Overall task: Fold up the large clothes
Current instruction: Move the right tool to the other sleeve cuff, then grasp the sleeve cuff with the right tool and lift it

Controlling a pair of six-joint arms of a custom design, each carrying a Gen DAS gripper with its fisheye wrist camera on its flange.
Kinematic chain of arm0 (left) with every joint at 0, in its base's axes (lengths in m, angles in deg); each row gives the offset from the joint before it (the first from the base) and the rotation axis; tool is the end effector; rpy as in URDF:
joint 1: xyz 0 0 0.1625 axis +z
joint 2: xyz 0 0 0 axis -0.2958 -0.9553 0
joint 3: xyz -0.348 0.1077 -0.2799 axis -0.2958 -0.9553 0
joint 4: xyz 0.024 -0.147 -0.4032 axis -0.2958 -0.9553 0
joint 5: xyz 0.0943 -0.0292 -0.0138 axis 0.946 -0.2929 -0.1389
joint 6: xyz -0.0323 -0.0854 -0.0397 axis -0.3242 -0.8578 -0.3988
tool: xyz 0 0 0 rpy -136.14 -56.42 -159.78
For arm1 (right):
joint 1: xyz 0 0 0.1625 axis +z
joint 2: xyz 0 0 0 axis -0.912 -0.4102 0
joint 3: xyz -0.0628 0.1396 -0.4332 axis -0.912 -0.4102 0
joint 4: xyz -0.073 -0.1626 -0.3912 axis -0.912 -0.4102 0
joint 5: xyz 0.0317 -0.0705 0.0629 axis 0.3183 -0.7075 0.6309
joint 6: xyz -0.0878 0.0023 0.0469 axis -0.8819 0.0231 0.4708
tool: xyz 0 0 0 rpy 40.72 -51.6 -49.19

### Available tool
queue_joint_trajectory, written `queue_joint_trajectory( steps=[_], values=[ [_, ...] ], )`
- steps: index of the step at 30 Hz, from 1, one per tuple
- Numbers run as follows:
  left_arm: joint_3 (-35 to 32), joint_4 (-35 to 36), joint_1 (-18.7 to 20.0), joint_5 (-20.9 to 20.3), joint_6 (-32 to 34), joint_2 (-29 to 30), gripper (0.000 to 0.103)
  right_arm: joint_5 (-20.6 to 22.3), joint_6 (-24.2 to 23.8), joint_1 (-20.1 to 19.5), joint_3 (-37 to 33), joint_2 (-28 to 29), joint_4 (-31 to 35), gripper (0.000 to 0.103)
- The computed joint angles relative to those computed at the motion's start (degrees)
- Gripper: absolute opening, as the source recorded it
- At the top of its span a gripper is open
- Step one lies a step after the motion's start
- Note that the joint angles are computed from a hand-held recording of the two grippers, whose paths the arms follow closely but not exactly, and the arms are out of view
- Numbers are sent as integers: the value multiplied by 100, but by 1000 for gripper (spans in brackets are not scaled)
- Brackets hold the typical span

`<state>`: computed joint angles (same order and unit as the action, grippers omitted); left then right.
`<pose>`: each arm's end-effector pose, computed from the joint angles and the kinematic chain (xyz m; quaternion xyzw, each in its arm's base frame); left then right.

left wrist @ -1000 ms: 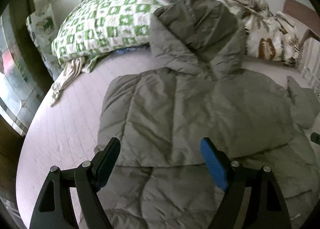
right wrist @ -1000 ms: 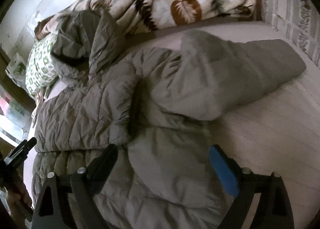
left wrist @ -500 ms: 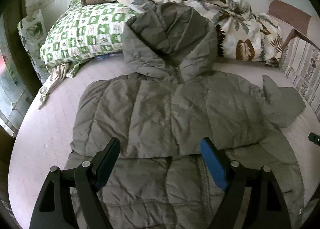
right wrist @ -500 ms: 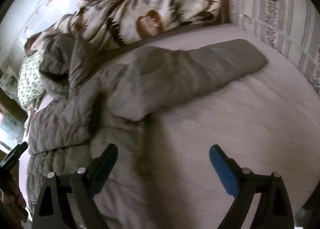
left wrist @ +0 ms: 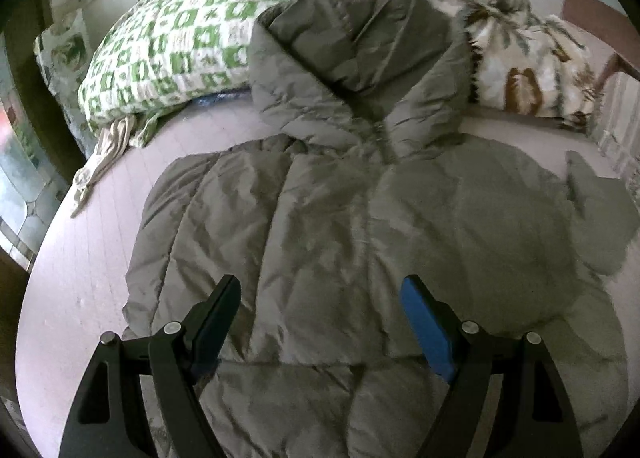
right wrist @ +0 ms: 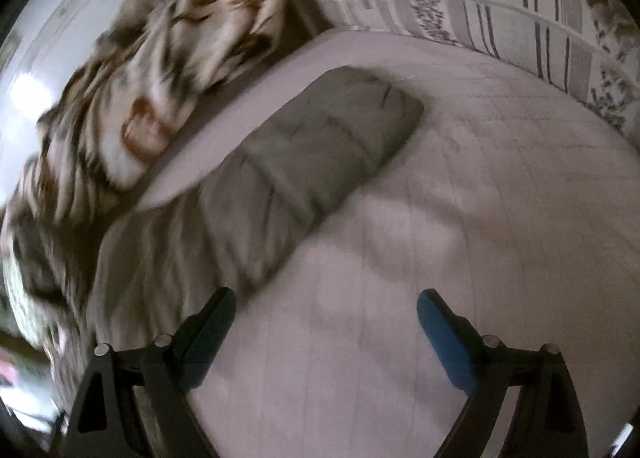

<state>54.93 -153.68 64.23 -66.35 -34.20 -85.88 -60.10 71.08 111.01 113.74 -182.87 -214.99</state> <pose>-0.2358 -0.5563 0.0817 0.2864 0.8650 -0.2422 0.3332 -0.1121 -0.2838 0.3861 -0.3400 -0.7707 0.4705 0.2628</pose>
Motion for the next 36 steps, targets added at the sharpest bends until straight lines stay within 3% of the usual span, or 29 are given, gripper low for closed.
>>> queue_joint_trajectory(
  steps=[6, 9, 11, 12, 13, 14, 16, 22, 29, 36],
  values=[
    [-281, -259, 267, 341, 181, 326, 83, 594, 573, -363, -620, 597, -128, 86],
    [-371, -306, 410, 275, 280, 423, 83, 276, 785, -172, -938, 992, -223, 80],
    [-358, -452, 414, 295, 401, 486, 85, -189, 806, 48, -1125, 1208, -277, 65],
    [-363, -452, 407, 309, 419, 497, 85, -465, 847, 168, -1198, 1307, -309, 48],
    [-367, -443, 402, 308, 423, 497, 85, -525, 875, 179, -1263, 1340, -278, 38],
    [-363, -411, 402, 276, 401, 468, 85, -471, 916, 166, -1299, 1353, -256, 37],
    [-333, -377, 395, 194, 328, 389, 85, -220, 904, 74, -1265, 1270, -258, 18],
    [107, -558, 274, -66, 217, -136, 85, 45, 403, 232, -1021, 889, -506, 12],
    [722, -750, 175, -134, 210, -915, 85, -710, -489, 1351, -912, 680, -960, 11],
    [1103, -793, 216, -213, 83, -1523, 85, -1722, -1567, 3528, -1023, 1267, -1510, 11]
  ],
)
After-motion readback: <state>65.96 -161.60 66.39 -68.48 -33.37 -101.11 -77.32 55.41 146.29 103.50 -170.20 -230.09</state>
